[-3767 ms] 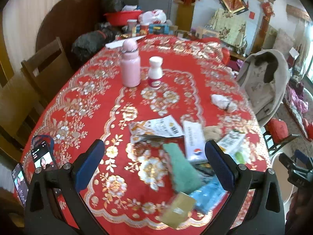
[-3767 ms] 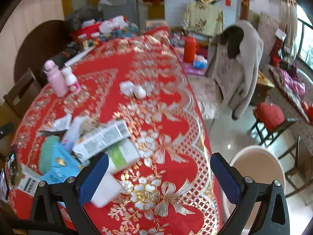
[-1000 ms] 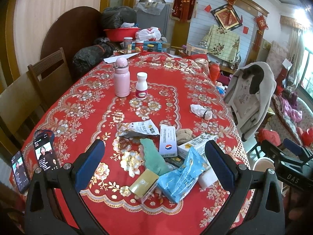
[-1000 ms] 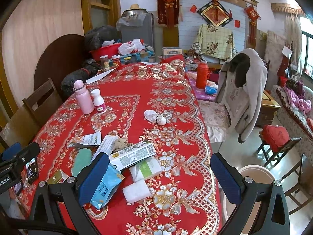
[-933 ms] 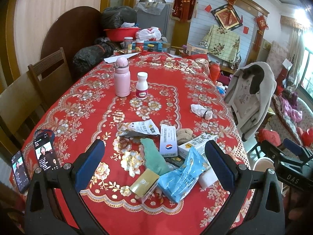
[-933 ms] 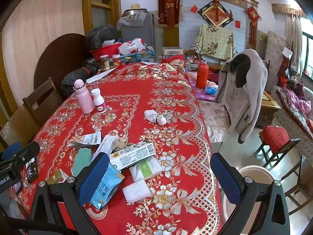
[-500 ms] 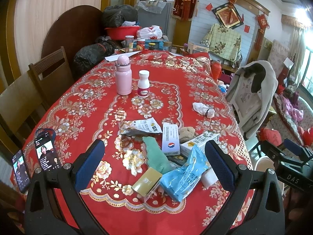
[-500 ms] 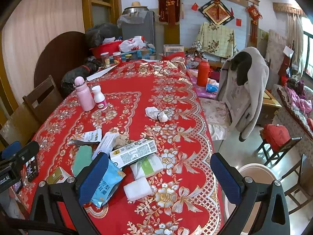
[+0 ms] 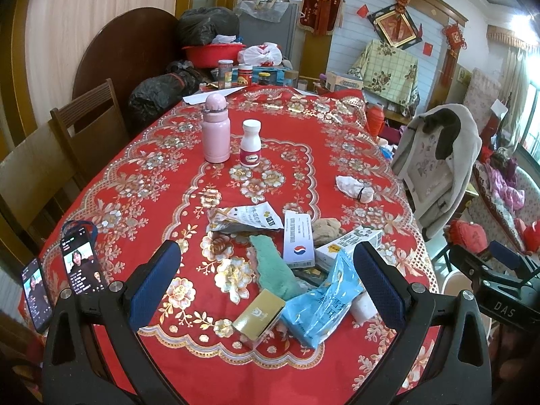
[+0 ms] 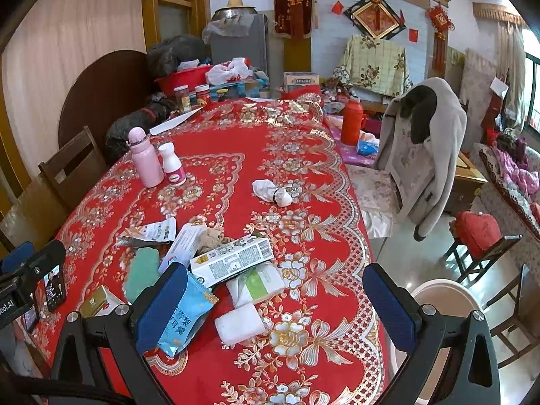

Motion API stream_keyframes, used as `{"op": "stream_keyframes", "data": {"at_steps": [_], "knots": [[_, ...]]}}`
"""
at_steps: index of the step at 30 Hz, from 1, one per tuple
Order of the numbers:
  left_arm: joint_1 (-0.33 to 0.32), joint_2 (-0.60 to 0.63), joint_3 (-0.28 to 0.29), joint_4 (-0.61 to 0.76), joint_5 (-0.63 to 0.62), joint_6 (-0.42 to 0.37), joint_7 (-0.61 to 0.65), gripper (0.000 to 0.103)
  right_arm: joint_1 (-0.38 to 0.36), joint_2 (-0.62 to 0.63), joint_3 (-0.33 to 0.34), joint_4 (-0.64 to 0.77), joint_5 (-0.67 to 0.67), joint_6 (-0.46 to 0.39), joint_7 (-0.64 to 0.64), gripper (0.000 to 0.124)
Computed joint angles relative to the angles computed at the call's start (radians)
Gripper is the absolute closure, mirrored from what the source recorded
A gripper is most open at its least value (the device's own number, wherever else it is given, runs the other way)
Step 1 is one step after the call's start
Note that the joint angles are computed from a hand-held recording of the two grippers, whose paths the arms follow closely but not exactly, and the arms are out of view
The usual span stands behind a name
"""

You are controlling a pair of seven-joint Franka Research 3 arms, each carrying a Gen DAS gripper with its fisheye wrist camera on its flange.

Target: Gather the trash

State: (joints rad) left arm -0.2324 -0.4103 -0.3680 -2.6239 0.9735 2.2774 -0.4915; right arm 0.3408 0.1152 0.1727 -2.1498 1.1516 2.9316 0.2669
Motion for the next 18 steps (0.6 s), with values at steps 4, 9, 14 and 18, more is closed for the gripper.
{"op": "stream_keyframes", "data": {"at_steps": [4, 9, 14, 18], "knots": [[0.0, -0.02, 0.008, -0.027, -0.01, 0.016, 0.002, 0.001, 0.004, 0.007, -0.001, -0.002, -0.036, 0.005, 0.031, 0.021], [0.006, -0.022, 0.011, -0.033, -0.025, 0.024, 0.013, 0.001, 0.0, 0.01, 0.0, -0.006, -0.073, -0.003, 0.059, 0.021], [0.012, -0.027, 0.012, -0.04, -0.042, 0.031, 0.016, 0.001, -0.004, 0.02, -0.002, -0.002, -0.124, -0.031, 0.106, 0.021], [0.014, -0.033, 0.011, -0.047, -0.055, 0.033, 0.015, 0.001, -0.006, 0.025, 0.002, -0.005, -0.15, -0.027, 0.127, 0.021]]}}
